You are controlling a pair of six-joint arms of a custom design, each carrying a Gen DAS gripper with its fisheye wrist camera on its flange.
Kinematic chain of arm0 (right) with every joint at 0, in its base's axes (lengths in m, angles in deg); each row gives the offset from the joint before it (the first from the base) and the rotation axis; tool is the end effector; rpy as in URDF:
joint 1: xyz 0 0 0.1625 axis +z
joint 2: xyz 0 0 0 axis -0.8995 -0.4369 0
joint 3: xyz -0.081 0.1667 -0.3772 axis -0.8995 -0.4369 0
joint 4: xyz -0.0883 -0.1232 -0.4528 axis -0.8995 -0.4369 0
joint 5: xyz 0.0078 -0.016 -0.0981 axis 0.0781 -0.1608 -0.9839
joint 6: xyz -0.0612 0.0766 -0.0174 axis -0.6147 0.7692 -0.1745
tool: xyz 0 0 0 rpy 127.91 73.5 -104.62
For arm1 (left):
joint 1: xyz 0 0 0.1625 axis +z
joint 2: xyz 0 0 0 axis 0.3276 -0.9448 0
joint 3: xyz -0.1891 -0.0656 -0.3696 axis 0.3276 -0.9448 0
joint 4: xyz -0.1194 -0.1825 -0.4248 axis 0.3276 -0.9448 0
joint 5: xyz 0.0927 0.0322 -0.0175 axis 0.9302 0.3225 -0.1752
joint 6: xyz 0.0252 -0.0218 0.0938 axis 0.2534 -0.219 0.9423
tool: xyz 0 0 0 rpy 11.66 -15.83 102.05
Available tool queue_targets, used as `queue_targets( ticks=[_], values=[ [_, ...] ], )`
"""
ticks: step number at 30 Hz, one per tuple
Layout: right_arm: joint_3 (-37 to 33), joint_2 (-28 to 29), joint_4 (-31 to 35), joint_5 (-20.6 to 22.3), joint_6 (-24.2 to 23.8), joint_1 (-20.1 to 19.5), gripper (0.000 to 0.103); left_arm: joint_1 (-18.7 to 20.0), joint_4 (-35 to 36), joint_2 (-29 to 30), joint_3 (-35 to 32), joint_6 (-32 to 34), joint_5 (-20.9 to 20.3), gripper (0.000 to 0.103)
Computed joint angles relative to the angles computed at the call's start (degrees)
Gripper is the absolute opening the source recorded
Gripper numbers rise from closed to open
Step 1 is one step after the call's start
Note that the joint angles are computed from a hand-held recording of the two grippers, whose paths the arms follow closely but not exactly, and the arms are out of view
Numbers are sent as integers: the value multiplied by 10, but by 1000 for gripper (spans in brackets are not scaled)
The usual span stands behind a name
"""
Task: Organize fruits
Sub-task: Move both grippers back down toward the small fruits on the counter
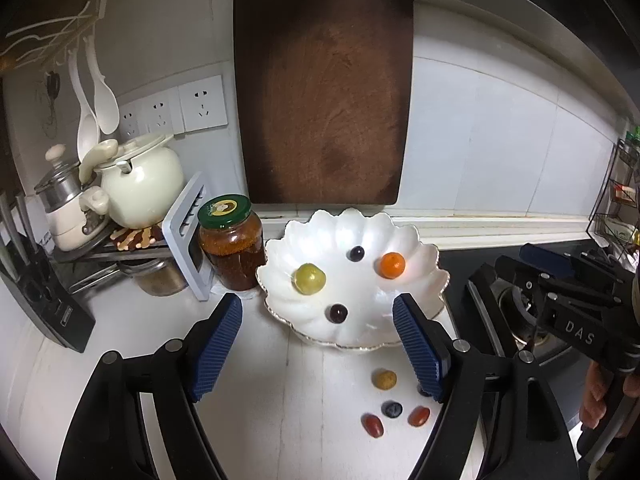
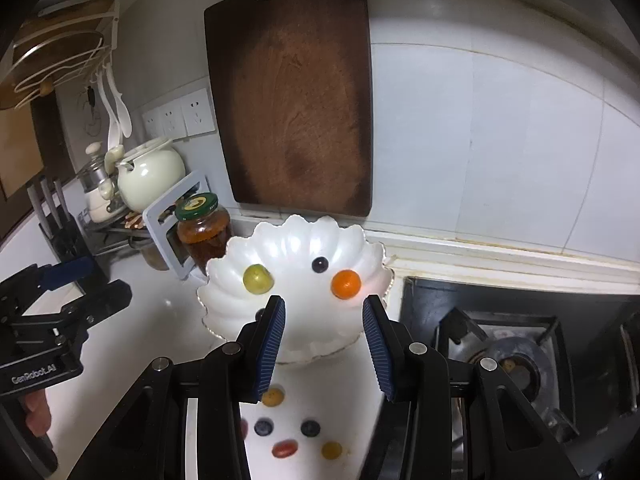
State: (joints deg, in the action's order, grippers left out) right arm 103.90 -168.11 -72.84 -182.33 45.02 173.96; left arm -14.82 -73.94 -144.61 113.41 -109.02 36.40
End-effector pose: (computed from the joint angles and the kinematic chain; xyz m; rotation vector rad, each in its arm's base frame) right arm 0.2407 -0.3491 0.2903 1.1155 -2.4483 0.8427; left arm -0.3901 -0.2430 0.1903 0.1392 1.9887 -1.1353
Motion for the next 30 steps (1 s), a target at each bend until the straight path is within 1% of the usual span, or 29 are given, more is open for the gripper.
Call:
queue_targets(
  ticks=[5,12,21,30],
  values=[
    [19,-33,6,4,-8,-8,42,-17,-9,7,6,-4,-14,78],
    [45,-76,25,13,-14,-26,42,-31,-39,9,21,10,-31,78],
    [68,-106,33,11,-25,-42,42,-36,-91,5,46,31,-59,78],
    [89,-131,56,11,-26,-67,42,-44,-101,16,57,23,-79,78]
  ],
)
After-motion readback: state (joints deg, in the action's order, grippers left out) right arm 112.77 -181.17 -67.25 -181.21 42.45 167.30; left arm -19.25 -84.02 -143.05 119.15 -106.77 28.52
